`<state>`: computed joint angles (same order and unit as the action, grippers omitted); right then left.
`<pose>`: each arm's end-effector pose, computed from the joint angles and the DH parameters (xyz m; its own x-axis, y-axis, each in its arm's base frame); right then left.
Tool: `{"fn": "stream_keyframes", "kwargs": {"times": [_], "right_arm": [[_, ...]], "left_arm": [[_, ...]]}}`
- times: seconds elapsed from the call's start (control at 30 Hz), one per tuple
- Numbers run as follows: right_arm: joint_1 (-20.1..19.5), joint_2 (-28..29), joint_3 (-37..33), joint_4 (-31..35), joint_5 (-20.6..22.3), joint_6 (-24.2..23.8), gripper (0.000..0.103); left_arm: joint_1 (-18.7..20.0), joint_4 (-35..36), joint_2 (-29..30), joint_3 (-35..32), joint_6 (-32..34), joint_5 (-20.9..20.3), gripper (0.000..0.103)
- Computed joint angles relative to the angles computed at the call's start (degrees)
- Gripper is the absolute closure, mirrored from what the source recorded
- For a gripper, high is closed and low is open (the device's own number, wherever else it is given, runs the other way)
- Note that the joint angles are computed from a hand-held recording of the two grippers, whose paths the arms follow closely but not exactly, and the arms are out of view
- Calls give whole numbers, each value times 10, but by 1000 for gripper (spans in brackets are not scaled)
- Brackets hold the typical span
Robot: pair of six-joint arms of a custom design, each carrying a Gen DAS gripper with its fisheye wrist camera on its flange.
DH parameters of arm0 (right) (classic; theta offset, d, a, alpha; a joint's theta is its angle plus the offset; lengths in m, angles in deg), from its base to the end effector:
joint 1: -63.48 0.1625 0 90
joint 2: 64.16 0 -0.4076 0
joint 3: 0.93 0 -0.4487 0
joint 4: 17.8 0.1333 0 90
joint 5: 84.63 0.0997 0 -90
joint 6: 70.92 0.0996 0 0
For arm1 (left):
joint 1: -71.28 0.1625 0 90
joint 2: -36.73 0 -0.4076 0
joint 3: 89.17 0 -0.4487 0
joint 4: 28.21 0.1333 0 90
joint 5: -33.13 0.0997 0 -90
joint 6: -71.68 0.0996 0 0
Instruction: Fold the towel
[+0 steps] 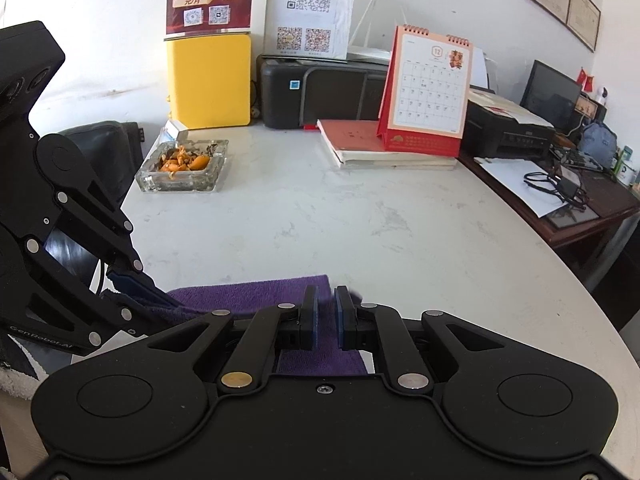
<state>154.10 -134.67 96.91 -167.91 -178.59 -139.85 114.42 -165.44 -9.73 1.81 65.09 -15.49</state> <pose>0.1337 -0.6708 0.3112 -0.3503 -0.7749 0.5261 -0.9345 0.3271 -0.1405 -0.3774 -0.6266 0.0734 -0.6160 0.4443 -0.6505 0.6626 0.7389 -0.1227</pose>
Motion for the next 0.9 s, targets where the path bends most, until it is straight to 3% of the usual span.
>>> {"fn": "stream_keyframes", "kwargs": {"times": [0.1,0.2,0.27,0.33,0.37,0.43,0.53,0.67,0.8,0.9], "right_arm": [[-7,-11,7,-7,-1,7,95],[-16,-25,13,-6,4,50,95],[-27,-40,16,10,14,116,94],[-40,-55,16,39,21,191,80],[-47,-62,17,55,30,230,68],[-66,-73,15,100,52,318,58],[-100,-77,14,160,108,455,55],[-136,-63,21,197,174,599,55],[-149,-38,24,198,191,687,55],[-151,-22,21,186,203,723,55]], "left_arm": [[0,5,6,-1,-9,-2,94],[4,11,10,-2,-20,-5,94],[7,8,8,0,-24,-12,94],[9,4,3,5,-27,-19,94],[11,3,2,6,-26,-23,94],[14,-2,0,12,-22,-31,94],[19,-1,-1,15,-17,-48,94],[24,-4,-5,19,-7,-67,94],[30,-11,-12,20,0,-82,94],[35,-18,-16,18,10,-100,94]]}}
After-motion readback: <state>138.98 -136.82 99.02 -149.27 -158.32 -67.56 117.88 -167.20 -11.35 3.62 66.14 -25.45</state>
